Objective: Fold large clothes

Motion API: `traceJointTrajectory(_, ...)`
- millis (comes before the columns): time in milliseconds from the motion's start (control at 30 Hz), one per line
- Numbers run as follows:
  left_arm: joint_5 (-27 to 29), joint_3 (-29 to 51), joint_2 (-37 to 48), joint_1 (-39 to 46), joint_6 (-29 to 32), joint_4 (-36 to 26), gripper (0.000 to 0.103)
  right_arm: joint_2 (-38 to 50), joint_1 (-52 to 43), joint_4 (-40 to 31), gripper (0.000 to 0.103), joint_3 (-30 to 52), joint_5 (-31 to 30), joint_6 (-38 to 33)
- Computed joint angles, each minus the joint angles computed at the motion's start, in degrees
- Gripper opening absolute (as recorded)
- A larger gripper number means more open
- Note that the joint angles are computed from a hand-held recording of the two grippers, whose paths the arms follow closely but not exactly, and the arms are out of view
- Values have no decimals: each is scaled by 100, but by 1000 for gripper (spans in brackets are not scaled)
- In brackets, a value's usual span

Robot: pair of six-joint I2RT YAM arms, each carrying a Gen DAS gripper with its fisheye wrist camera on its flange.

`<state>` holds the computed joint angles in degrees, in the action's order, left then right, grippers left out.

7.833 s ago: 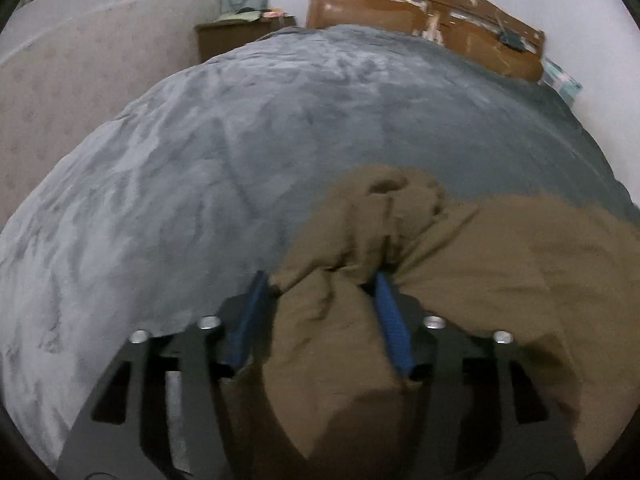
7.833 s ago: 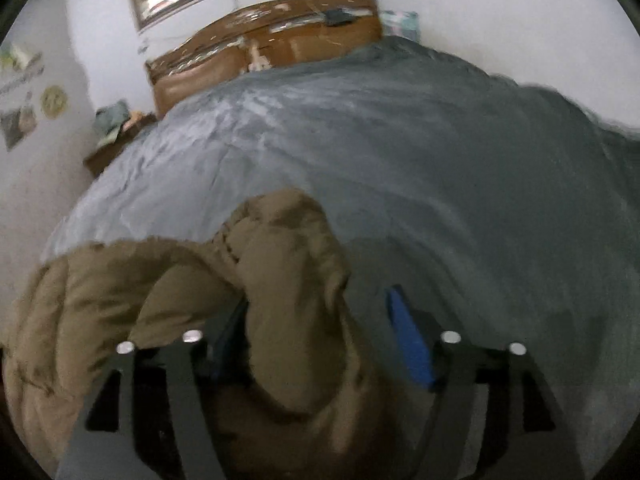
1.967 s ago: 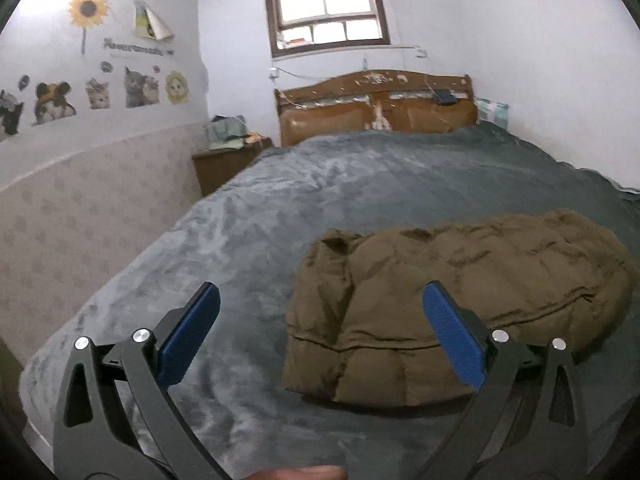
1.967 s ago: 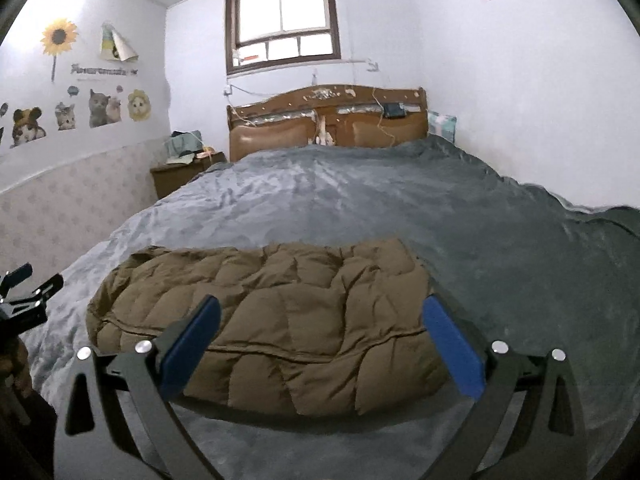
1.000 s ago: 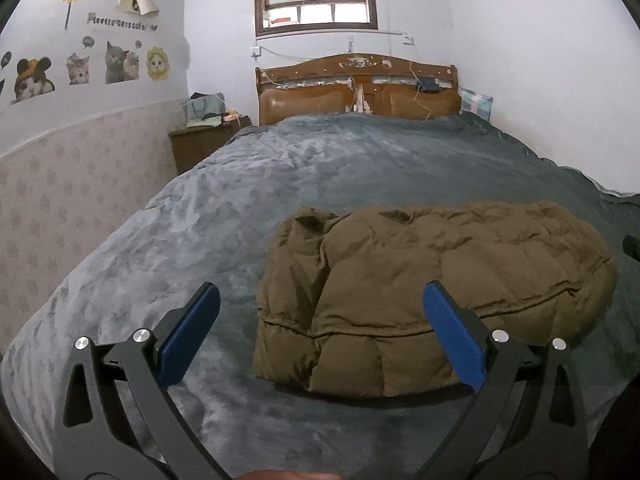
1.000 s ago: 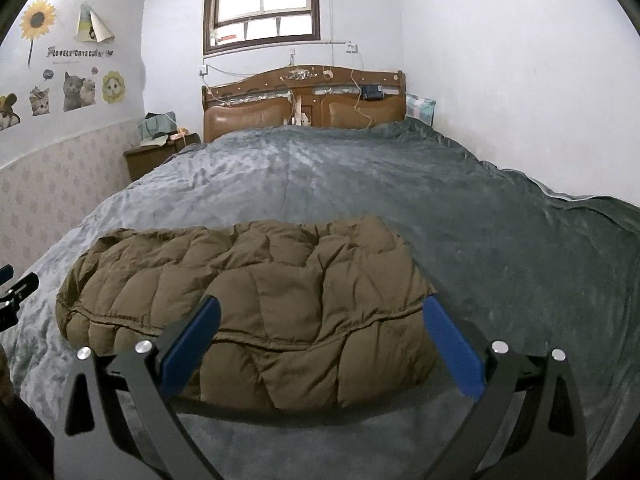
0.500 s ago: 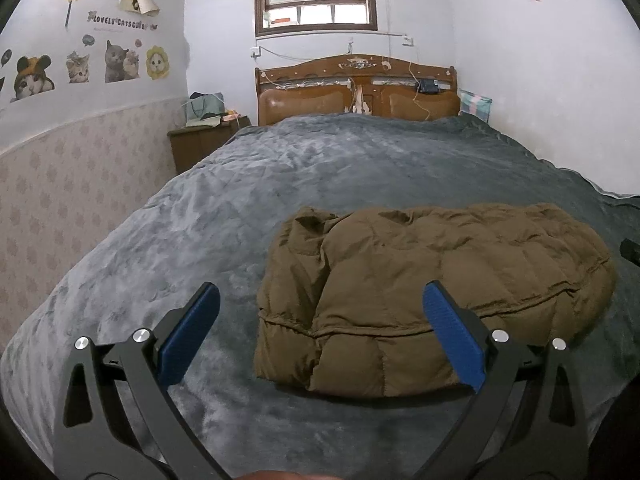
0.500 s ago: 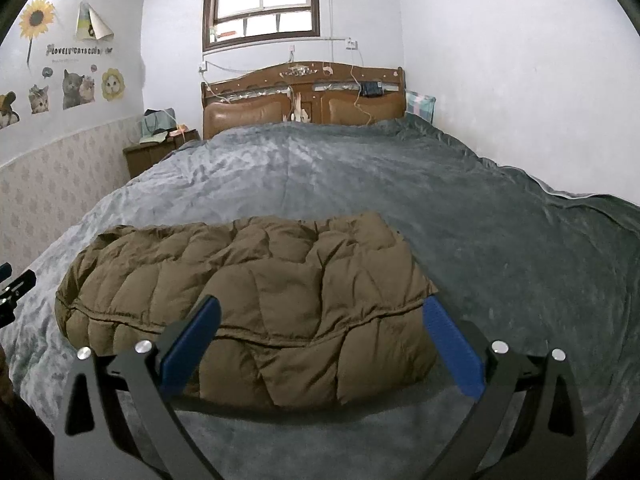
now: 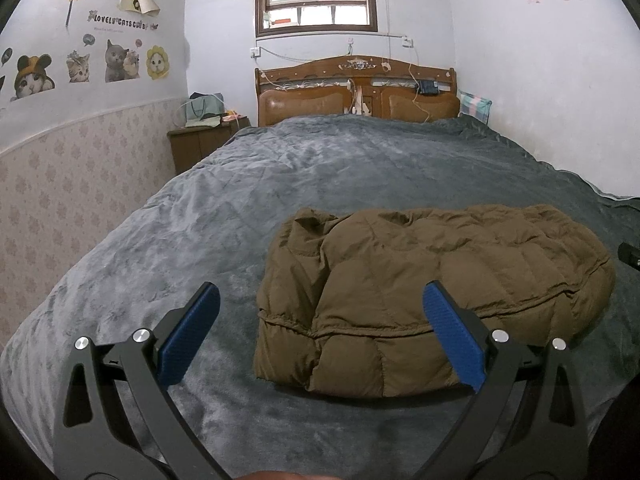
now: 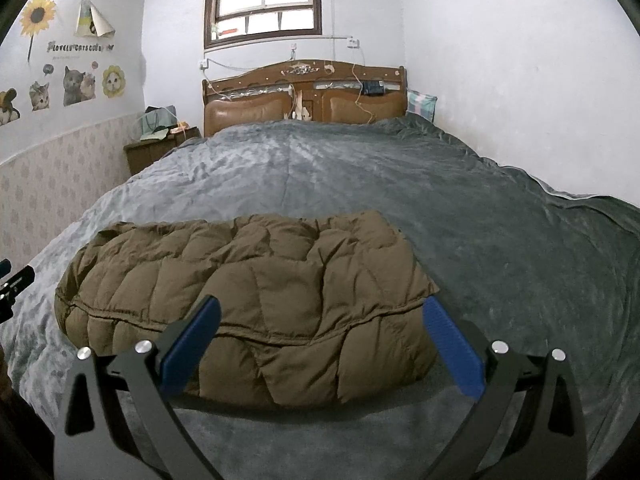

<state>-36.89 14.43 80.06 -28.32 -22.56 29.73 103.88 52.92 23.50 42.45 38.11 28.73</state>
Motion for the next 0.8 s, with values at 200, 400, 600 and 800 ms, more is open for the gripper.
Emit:
traceJointTrajectory(200, 8, 6, 4, 7, 13, 9, 100, -14, 0, -15, 101, 0, 2, 3)
traceJointTrajectory(400, -29, 16, 17, -28, -5, 2, 100, -18, -20, 22, 101, -26, -23, -16)
traceJointTrajectory(600, 25, 24, 42, 35, 58, 50, 100, -36, -26, 6, 101, -33, -28, -21)
traceJointTrajectory(800, 63, 26, 51, 78, 87, 74, 100, -50, -51, 5, 101, -41, -52, -39)
